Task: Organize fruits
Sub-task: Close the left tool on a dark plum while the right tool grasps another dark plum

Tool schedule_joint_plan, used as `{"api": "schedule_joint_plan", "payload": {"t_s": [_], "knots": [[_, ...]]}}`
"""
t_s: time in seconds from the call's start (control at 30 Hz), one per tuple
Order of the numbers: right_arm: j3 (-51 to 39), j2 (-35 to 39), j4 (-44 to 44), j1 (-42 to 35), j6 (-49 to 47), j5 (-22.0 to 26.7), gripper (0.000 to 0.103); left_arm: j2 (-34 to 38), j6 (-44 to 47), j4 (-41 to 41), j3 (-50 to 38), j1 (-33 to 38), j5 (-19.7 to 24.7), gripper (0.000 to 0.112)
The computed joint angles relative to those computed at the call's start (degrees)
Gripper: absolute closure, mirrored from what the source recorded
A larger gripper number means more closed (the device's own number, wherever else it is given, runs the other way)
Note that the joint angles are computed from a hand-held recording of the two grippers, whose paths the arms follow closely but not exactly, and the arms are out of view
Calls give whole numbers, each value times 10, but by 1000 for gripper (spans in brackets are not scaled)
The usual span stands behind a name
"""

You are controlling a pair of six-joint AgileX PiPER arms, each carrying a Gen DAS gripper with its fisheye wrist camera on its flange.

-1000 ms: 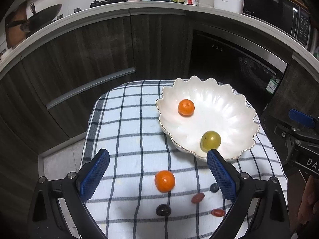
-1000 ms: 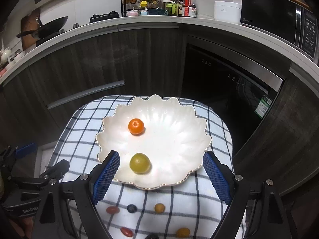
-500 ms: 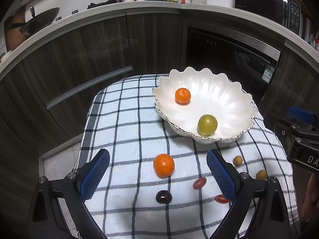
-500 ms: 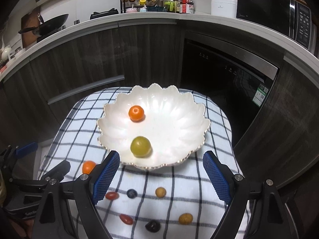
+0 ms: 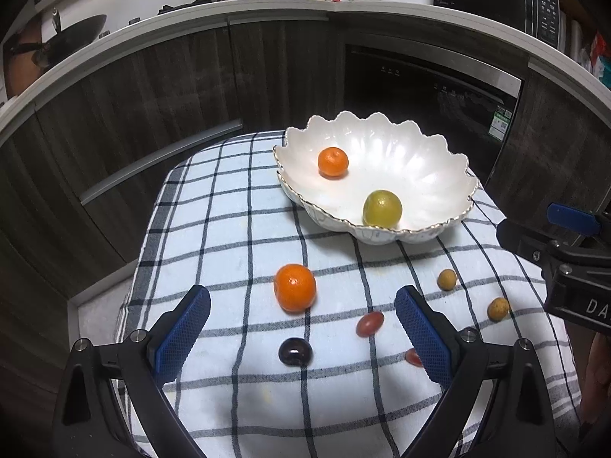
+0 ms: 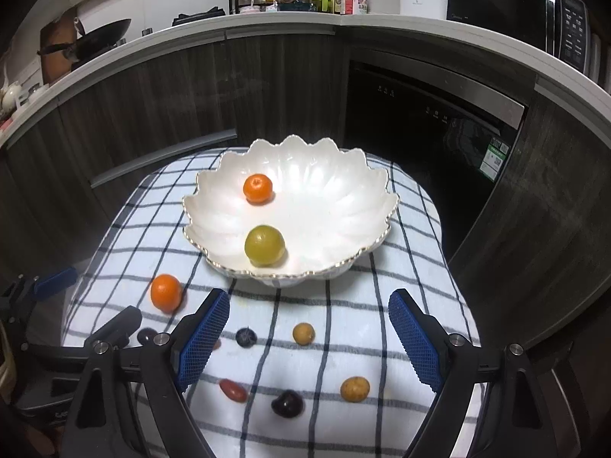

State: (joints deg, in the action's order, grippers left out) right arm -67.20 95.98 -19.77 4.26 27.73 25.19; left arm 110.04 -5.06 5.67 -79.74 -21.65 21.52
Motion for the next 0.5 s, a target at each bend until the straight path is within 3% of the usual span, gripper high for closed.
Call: {"api": "schedule_joint_plan", "payload": {"t_s": [0.27,0.5], "knots": [[54,-12,-21,3,38,-25,17,-15,-3,9,59,-4,-52,13],[96,-18,-129,18,146,-44,17,-23,-63,84,105,-8,-104,14]]}}
